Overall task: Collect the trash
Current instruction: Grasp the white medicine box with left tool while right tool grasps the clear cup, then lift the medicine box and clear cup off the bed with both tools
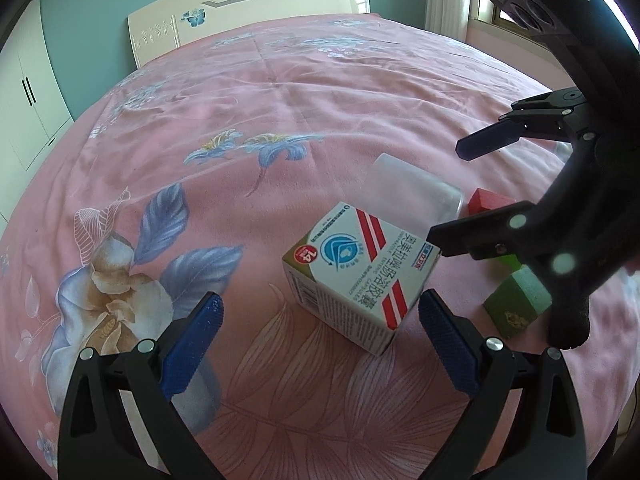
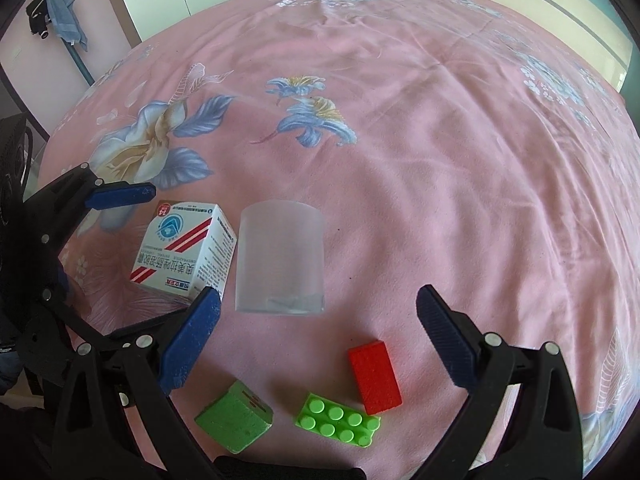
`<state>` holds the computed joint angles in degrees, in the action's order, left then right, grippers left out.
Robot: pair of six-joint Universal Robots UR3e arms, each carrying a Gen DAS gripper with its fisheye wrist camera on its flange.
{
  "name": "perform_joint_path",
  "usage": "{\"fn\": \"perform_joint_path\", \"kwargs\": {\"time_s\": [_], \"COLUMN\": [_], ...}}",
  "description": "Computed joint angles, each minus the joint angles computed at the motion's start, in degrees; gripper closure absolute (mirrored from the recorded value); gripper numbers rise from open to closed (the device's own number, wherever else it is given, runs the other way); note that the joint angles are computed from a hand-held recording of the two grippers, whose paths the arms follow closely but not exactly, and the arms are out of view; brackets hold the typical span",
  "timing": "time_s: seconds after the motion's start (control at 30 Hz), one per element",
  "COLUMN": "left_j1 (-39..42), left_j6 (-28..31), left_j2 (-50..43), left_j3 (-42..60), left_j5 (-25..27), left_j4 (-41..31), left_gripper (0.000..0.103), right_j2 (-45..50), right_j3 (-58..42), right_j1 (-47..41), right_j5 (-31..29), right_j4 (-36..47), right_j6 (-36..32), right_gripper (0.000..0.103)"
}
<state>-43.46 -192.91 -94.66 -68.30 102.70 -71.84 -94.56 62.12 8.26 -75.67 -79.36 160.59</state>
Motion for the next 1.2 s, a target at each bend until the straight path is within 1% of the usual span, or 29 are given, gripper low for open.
{"fn": "perform_joint_path", "kwargs": {"time_s": [0.03,0.07,0.17,0.23,0.3,0.37,0.4,0.43,0.47,0.53,0.57,0.8,0.97,1.2], "left_j1": [0.25,0.49,1.15,1.7,2.32,2.52,2.53,2.7,2.68,2.64,2.98,1.22,0.79,0.04], "left_j6": [0.29,0.73,1.82,1.9,2.11,2.35,2.35,2.75,2.84,2.83,3.17,2.89,2.37,1.7], "left_j2": [-0.15,-0.32,-0.66,-0.71,-0.72,-1.01,-1.05,-1.16,-1.44,-1.97,-1.93,-3.25,-4.0,-3.88], "left_j3": [0.05,0.07,0.01,-0.2,-0.38,-0.37,-0.41,-0.25,0.15,0.94,1.01,2.24,3.27,2.94], "left_j5": [-0.39,-0.74,-1.83,-2.54,-3.63,-3.88,-3.89,-4.48,-4.5,-4.23,-5.12,-1.89,-0.93,0.53], "left_j4": [-0.01,0.07,0.41,0.98,1.15,1.47,1.69,1.56,1.22,0.54,0.26,-0.09,-0.86,-0.56], "left_gripper": [0.004,0.004,0.004,0.004,0.004,0.004,0.006,0.016,0.021,0.039,0.04,0.041,0.042,0.042], "right_j2": [0.72,1.6,4.01,4.72,5.22,5.57,5.81,5.92,5.96,6.14,6.21,6.44,6.51,6.17], "right_j3": [-0.29,-0.9,-2.66,-2.75,-2.74,-2.82,-3.02,-3.07,-3.16,-3.6,-3.82,-4.27,-4.1,-3.24], "right_j1": [0.31,0.52,1.45,1.89,1.95,1.92,2.1,2.25,2.12,2.08,2.04,2.47,3.24,3.0], "right_j5": [-0.2,-0.28,-0.13,-0.16,0.12,0.46,0.29,0.09,0.04,0.09,0.0,-0.83,-1.92,-1.83], "right_j4": [-0.35,-0.16,0.84,0.47,0.37,0.34,0.39,0.26,0.36,0.81,1.06,1.63,1.16,0.51], "right_j6": [0.14,0.32,-0.16,-0.05,-0.01,0.08,0.09,0.11,0.14,0.07,-0.04,-0.32,0.2,0.77], "right_gripper": [0.007,0.011,0.026,0.03,0.039,0.045,0.049,0.05,0.055,0.055,0.055,0.055,0.055,0.055]}}
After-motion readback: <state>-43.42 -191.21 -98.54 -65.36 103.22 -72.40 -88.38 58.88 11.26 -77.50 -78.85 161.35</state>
